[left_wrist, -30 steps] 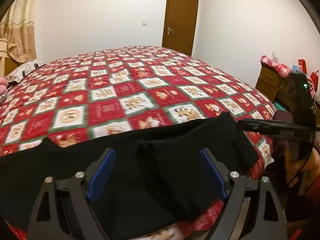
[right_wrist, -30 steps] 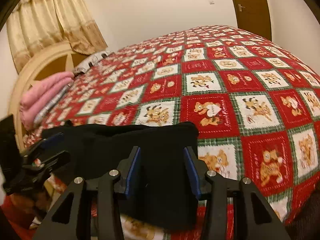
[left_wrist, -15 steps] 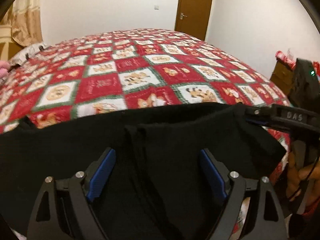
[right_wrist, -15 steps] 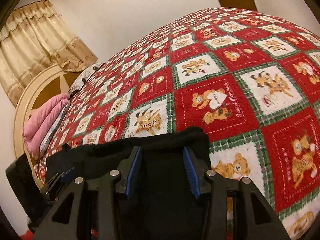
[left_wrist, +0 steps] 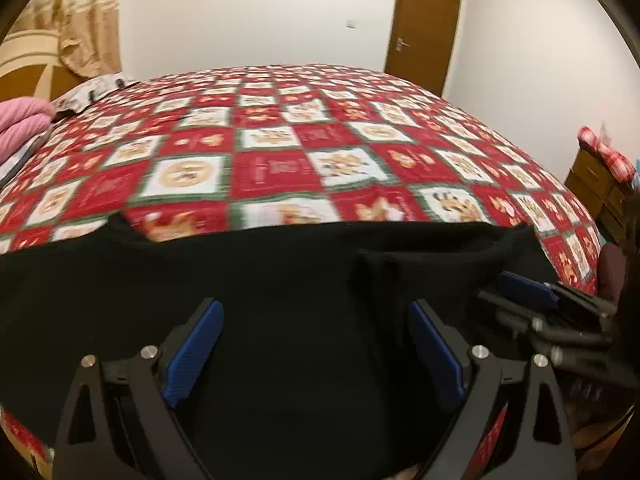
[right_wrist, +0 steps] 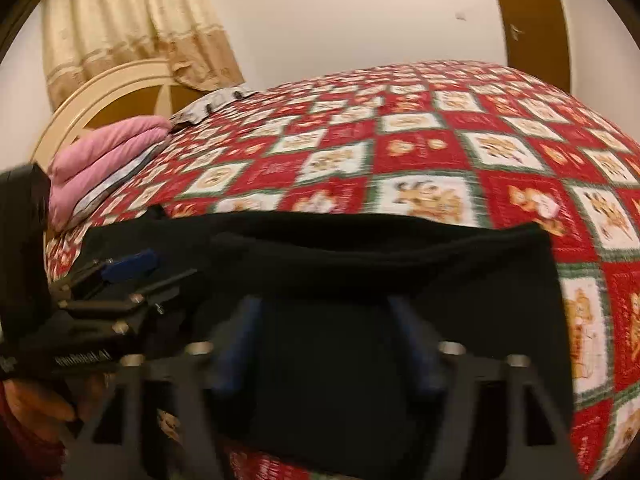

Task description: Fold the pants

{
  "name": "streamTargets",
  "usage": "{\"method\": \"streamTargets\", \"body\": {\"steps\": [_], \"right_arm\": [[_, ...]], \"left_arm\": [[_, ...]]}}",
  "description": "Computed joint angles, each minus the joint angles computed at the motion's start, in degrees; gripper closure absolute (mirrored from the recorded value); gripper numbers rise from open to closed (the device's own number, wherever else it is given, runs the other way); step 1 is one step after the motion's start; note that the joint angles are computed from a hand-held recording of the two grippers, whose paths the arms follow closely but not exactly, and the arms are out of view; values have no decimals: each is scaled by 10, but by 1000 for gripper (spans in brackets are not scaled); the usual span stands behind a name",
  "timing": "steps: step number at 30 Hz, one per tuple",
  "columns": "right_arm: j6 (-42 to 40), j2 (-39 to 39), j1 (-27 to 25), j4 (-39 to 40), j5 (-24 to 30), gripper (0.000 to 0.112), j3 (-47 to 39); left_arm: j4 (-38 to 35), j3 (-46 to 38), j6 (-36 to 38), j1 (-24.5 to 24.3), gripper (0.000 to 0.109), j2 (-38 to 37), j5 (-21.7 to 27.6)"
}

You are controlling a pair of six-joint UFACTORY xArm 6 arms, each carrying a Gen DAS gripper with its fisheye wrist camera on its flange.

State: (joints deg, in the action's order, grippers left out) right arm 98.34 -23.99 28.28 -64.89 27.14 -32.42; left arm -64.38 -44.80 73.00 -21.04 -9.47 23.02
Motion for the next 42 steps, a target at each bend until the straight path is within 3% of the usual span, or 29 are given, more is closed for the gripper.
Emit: {"method": "streamTargets", "body": {"steps": [5, 8, 12, 15, 18, 25, 29, 31, 34, 36, 37, 42], "right_arm": [[13, 49, 64, -14, 119, 31, -44], [36, 51, 75, -27, 141, 30, -46], [65, 50, 77, -36, 145, 30, -45], [80, 49, 80, -39, 148, 30, -43], [79, 50, 80, -36, 148, 30, -45], [80, 50, 78, -33, 144, 30, -45], [84, 45, 77, -33, 140, 30, -40], [90, 40, 73, -37, 131, 30, -35], [95, 38, 71, -39, 128, 30, -34], [92, 39, 72, -36, 131, 30, -34], [90, 39, 72, -35, 132, 30, -35], [88, 29, 58, -26, 109, 30, -29]], "left_arm": [[-14, 9, 9, 73, 13, -13, 2], [-37, 10, 12, 130, 13, -9, -19], [-110, -7, 45, 188, 13, 21, -85], [-133, -38, 19, 227, 13, 64, -129], [-136, -73, -39, 273, 13, 103, -104], [-123, -140, -151, 330, 14, 170, 44], [-142, -135, -126, 304, 15, 169, 19], [-158, -145, -126, 308, 20, 177, 34], [-195, -170, -144, 330, 43, 196, 74], [-194, -181, -160, 337, 75, 206, 82], [-190, -181, -157, 338, 86, 206, 82], [-198, -182, -133, 338, 91, 203, 90]]}}
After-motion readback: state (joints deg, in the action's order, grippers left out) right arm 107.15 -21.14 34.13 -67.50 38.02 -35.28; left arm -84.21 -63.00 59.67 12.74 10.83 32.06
